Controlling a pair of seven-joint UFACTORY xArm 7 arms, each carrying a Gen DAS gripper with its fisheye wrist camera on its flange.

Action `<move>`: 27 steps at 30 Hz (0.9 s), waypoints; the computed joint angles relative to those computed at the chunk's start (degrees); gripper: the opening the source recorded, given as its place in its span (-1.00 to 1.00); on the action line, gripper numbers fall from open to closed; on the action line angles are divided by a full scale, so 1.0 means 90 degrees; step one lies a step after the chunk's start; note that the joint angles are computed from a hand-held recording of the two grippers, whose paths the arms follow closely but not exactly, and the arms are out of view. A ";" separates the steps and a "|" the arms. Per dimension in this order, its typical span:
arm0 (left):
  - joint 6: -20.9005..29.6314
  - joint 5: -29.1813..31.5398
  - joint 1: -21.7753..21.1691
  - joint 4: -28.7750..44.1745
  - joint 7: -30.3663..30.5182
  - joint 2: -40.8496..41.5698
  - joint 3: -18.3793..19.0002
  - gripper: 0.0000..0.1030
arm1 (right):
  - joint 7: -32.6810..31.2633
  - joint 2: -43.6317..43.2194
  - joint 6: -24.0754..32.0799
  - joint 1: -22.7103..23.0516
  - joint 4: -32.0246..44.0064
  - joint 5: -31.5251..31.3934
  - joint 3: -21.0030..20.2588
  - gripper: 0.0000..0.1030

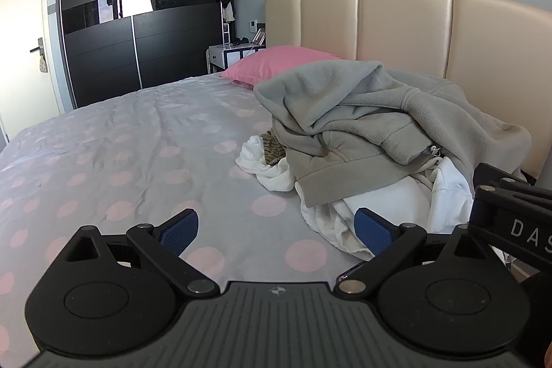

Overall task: Fold clothes
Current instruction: 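Approach the crumpled beige hoodie with both grippers open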

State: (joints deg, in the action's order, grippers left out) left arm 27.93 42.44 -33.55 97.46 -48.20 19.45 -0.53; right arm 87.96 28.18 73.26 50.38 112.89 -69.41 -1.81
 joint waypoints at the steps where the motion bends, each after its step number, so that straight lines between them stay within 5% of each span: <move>1: -0.0004 0.0007 -0.0001 -0.0014 -0.0010 -0.0010 0.0005 0.92 | 0.0005 -0.0005 -0.0013 -0.0003 -0.0005 0.0004 0.0003 0.99; 27: 0.0108 0.0030 0.0035 -0.0085 -0.0166 -0.0060 -0.0032 0.92 | -0.0098 0.0144 -0.0064 0.0064 0.0210 0.0135 -0.0059 0.99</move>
State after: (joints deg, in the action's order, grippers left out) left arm 28.91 42.72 -33.23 96.70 -49.70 18.91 -0.82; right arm 87.08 29.48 72.68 50.96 114.78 -68.19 -2.34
